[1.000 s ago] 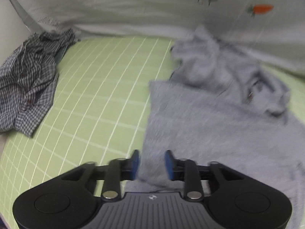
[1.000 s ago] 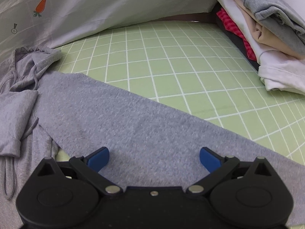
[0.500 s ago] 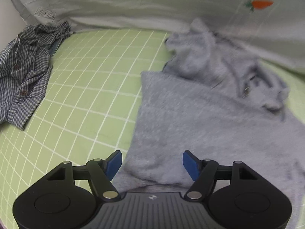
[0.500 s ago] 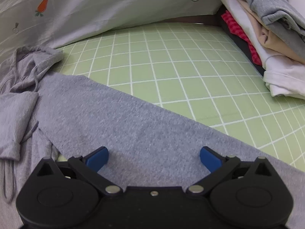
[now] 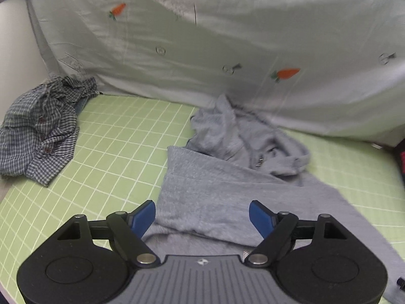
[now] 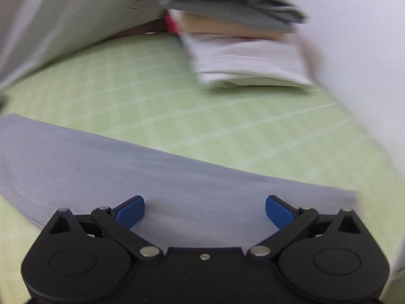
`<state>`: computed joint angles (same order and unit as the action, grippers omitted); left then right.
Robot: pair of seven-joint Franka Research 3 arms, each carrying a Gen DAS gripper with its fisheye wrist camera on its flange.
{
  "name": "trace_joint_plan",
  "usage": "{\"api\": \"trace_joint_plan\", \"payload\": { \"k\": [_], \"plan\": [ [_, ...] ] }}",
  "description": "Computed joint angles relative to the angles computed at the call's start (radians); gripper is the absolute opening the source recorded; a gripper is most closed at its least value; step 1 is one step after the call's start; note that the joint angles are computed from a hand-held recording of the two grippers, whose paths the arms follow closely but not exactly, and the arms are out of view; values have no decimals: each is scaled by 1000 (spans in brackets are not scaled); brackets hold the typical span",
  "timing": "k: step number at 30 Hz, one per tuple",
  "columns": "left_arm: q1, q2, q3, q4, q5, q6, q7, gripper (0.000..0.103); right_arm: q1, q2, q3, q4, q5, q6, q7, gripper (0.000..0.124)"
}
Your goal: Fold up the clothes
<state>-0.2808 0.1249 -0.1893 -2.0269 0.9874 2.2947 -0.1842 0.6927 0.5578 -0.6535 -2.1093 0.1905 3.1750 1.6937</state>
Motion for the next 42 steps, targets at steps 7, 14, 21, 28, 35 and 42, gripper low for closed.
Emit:
{"api": "trace_joint_plan", "payload": {
  "k": [7,14,21,28,35,42],
  "plan": [
    [-41,-69,-48,-53,-18,-43,-47,85,-60,-26,-21,-95,48,97,-73,103],
    [-68,-91,-78,-60,-83,-105,-15,85,-356,-86,253,-116,93,170,-90,103],
    [-76,-107,-87,-85,-162,-123,9,85,-345,-73,280,-122,235,224,-171,103],
    [-68,-122,-85,-100,-241,-144,48,85,-631,-119,551,-117,140,224,-284,63],
    [-43,-157,-77,-140,-277,-129,53,85,-522,-128,479,-85,187,147,-334,10],
    [1,-192,-61,-193,-302,-76,94,85,-372,-172,375,-87,238,113,-239,7]
  ]
}}
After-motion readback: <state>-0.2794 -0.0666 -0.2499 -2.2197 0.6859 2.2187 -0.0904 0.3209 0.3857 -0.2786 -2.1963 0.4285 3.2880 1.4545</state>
